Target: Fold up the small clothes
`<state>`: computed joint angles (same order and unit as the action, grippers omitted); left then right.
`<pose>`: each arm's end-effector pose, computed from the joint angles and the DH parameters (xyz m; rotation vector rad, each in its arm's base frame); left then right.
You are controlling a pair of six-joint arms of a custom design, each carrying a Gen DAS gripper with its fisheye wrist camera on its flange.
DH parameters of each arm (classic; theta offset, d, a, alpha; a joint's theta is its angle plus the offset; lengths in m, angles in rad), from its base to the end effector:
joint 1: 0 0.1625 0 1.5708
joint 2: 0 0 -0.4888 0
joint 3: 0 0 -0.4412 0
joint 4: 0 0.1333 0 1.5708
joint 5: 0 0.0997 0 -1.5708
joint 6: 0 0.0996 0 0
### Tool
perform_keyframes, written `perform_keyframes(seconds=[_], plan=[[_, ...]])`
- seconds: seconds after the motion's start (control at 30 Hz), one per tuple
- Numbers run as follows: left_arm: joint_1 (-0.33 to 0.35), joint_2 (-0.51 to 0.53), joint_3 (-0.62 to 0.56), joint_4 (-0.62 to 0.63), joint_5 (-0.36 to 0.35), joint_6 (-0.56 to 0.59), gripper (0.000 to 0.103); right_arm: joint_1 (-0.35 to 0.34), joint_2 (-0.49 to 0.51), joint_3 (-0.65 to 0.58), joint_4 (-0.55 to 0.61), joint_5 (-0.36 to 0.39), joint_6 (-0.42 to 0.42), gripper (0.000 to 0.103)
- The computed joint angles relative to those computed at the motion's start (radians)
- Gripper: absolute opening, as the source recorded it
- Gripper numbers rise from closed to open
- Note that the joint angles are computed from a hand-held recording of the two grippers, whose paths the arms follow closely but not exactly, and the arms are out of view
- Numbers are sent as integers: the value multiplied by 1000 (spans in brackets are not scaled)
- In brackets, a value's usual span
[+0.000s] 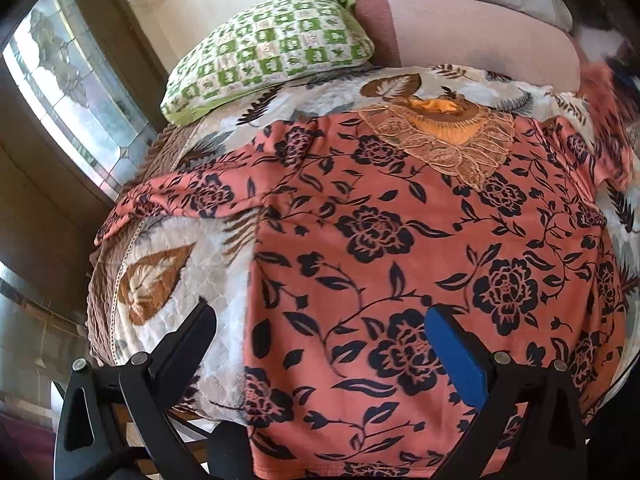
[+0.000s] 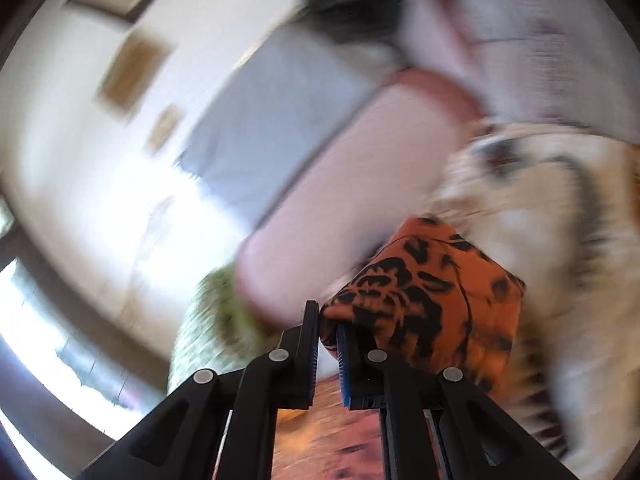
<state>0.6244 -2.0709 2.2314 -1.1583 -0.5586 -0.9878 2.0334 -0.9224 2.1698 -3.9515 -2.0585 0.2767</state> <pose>-0.0806 -0.3265 0.4225 0.2934 2.0648 -0.5949 0.3263 -0.4601 0.1868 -0.1665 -2.5960 1.7553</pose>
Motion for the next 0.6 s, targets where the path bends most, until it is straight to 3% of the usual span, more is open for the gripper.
perform_keyframes(seconds=[0.17,0.4,0.43,0.5,0.53,0.6], plan=[[28,-48,-23,48,13,-30,103,118,202,-217,199,22,-36,9],[68,-109,-70,170,41,-118,103,158,447,-454,535,121,68,11],[75,-115,-76,181,43,-126,103,153,460,-468,578,149,78,17],[84,-126,-84,198,48,-142,103,150,491,-524,718,216,86,49],[89,-131,-88,203,51,-145,103,151,497,-535,753,241,80,81],[92,-141,-92,211,55,-153,103,157,496,-501,699,305,50,84]])
